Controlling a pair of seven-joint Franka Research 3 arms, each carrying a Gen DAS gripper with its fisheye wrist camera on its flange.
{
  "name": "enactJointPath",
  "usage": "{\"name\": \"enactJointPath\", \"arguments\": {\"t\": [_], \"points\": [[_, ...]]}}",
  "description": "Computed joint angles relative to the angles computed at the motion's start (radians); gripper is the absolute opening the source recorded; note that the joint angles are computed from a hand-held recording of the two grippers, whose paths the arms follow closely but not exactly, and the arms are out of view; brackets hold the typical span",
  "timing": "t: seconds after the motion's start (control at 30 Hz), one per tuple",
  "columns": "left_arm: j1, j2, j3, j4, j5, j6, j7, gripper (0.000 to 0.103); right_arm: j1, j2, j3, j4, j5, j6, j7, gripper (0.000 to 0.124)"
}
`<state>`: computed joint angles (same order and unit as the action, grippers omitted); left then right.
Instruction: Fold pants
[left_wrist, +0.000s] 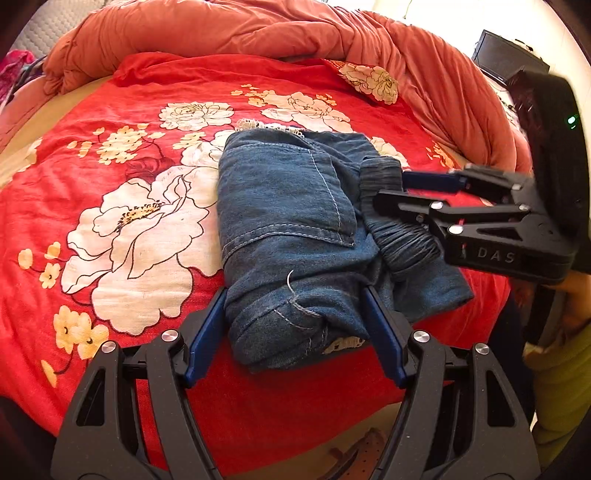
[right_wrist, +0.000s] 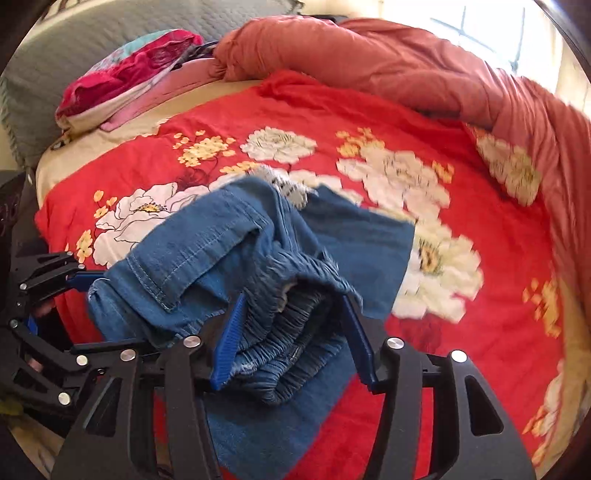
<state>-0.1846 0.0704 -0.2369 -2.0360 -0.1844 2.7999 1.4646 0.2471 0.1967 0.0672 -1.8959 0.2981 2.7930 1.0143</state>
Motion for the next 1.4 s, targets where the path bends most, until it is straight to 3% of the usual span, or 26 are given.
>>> {"name": "enactJointPath", "arguments": {"t": [0.07,0.13,0.2,0.27,0.37,0.5,0.63,0.7,0.8,0.83,0.9,0.93,1.03,1.13,1.4], "points": [[0.005,-0.013,-0.006,-0.004,-0.043,-0.01,0.039,0.064,-0.068,-0.02,0.062,-0.009,0.232,-0.021,-0.139,0.058],[0.014,-0.045,-0.007,-0.014,-0.154,-0.007,0.124,0.066,-0.095,-0.053,0.08,-0.038,0.419,0.002,-0.246,0.071],[0.01,-0.068,0.01,-0.023,-0.148,0.028,0.115,0.07,-0.094,-0.073,0.061,-0.051,0.503,0.002,-0.27,0.079],[0.014,-0.061,0.03,-0.001,-0.084,0.044,0.056,0.072,-0.086,-0.072,0.032,-0.048,0.504,-0.006,-0.224,0.08],[0.03,0.008,0.041,0.088,-0.034,-0.015,0.012,0.072,-0.095,-0.044,0.008,-0.014,0.514,-0.06,-0.161,0.08],[0.085,0.135,-0.006,0.244,-0.188,-0.17,0.123,0.072,-0.127,0.027,0.0,0.071,0.539,-0.213,-0.116,0.08],[0.124,0.199,-0.047,0.303,-0.293,-0.215,0.173,0.072,-0.177,0.093,0.024,0.145,0.645,-0.339,-0.166,0.081],[0.139,0.21,-0.072,0.3,-0.36,-0.189,0.21,0.072,-0.19,0.113,0.034,0.167,0.683,-0.368,-0.206,0.077],[0.122,0.226,-0.073,0.312,-0.347,-0.184,0.206,0.07,-0.209,0.136,0.044,0.194,0.735,-0.421,-0.245,0.053],[0.12,0.228,-0.075,0.315,-0.342,-0.183,0.206,0.058,-0.213,0.141,0.047,0.198,0.757,-0.43,-0.258,0.042],[0.109,0.226,-0.067,0.319,-0.31,-0.178,0.174,0.05,-0.202,0.136,0.046,0.192,0.76,-0.402,-0.265,0.034],[0.098,0.224,-0.057,0.326,-0.276,-0.174,0.15,0.044,-0.182,0.109,0.045,0.165,0.748,-0.346,-0.281,0.031],[0.089,0.22,-0.057,0.354,-0.221,-0.152,0.145,0.042,-0.145,0.064,0.051,0.133,0.736,-0.236,-0.342,0.029],[0.052,0.257,-0.022,0.436,-0.094,-0.152,0.063,0.042,-0.112,0.058,0.055,0.154,0.707,-0.142,-0.39,0.029],[-0.003,0.472,0.031,0.76,0.164,-0.191,-0.104,0.043,-0.096,0.282,0.057,0.472,0.542,-0.079,-0.267,0.029]]}}
